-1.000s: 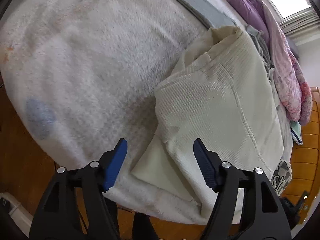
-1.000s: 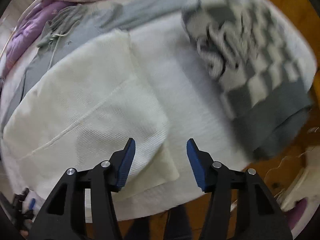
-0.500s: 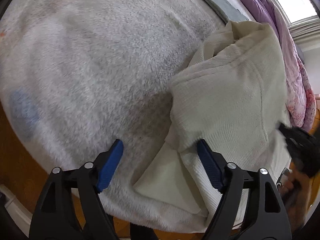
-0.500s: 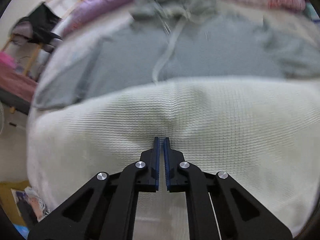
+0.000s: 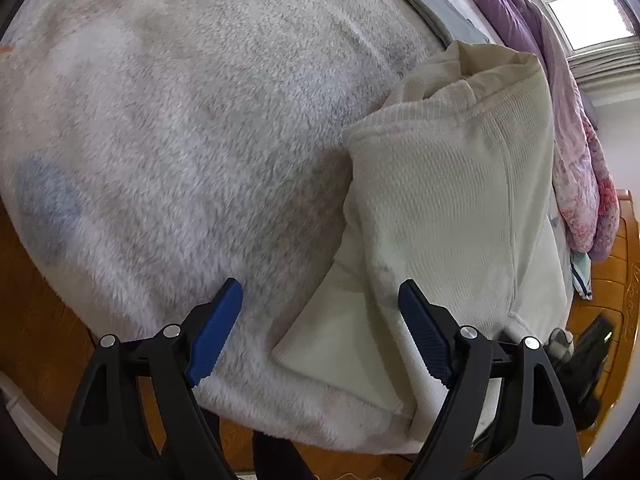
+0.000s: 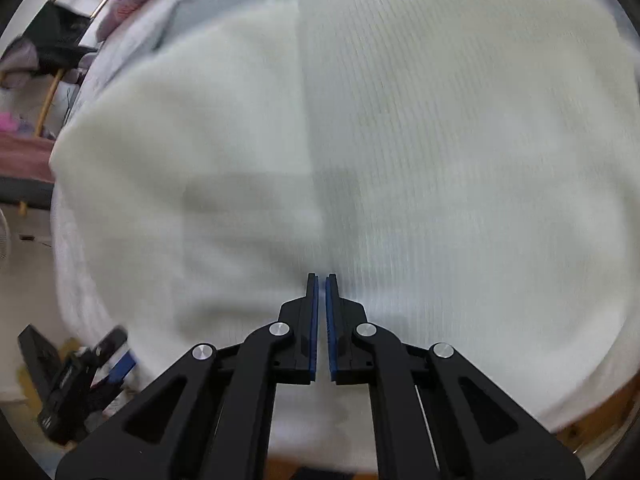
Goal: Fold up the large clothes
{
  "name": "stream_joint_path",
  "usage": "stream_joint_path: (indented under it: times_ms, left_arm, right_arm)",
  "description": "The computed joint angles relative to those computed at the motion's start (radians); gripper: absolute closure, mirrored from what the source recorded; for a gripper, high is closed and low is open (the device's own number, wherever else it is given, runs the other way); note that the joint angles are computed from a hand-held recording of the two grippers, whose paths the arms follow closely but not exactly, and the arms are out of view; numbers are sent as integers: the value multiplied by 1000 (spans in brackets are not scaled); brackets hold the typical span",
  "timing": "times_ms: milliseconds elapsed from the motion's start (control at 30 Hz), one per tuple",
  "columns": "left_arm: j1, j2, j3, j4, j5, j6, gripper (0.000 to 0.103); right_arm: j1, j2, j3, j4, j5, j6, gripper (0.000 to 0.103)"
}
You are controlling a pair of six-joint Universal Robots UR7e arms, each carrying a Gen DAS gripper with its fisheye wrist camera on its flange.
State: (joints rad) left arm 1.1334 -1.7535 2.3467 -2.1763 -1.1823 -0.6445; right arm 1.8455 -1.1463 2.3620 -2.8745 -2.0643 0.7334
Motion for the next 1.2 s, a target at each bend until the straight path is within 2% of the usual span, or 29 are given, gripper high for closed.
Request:
stream_joint_path:
  times_ms: [33,100,167,233,300,400,433,500,533,600,633,733,800,900,967,1033,1133,1200]
  left_arm:
    - [2,-12,7,1,-6,3,23]
    - [-3,-18,13,10,2,15,26]
    - [-8,-13,14,0,-10,26,34]
    - [0,6,9,-33,-37,42,49]
    - [3,23,4,-46,-58,53,50]
    - [-4,71,-9,-62,-45,67,54]
    - [-6,75,-10,-54,-38,73,69]
    - [-8,77,-20,-37,-39,76,90]
    - [-11,80,-23,-45,-42,66,92]
    - [-28,57,-27,-48,-60,44,93]
    - [-32,39,-29,-48,-74,35,94]
    - [-46,-2,-44,-52,-138,7,97]
    - [-52,-10,-56,-55,-183,-9,97]
    - [-84,7,-59,-73,-194,-35,97]
    - [-90,25,-64,-83,-210,-63,97]
    - [-106,33,-63,-95,-214,-76,97]
    - [-115,27,-80,-72,-208,-67,97]
    - [-131,34,-79,-82,-205,-79,97]
  right_arm:
    - [1,6,24,-42,7,-6,101]
    - [15,27,35,-91,-28,-30,102]
    - [4,37,31,-106,-27,-30,103]
    - [-8,46,17,-101,-18,-36,103]
    - [-17,50,7,-99,-6,-30,103]
    - [-15,37,19,-124,4,-40,99]
    - [-5,24,30,-127,0,-34,99]
    - [22,20,31,-123,-22,-44,95]
    - [40,22,34,-136,-31,-52,85]
    - [81,36,41,-193,-38,-78,58]
    - [96,47,36,-217,-35,-104,55]
    - [130,69,32,-288,35,-207,49]
    - [161,81,25,-321,88,-284,41]
    - [213,89,30,-349,116,-350,32]
    - [220,104,26,-369,145,-393,32]
    - [225,136,1,-367,156,-420,32]
    - [225,209,-37,-410,131,-450,31]
    - [216,253,-47,-448,108,-437,31]
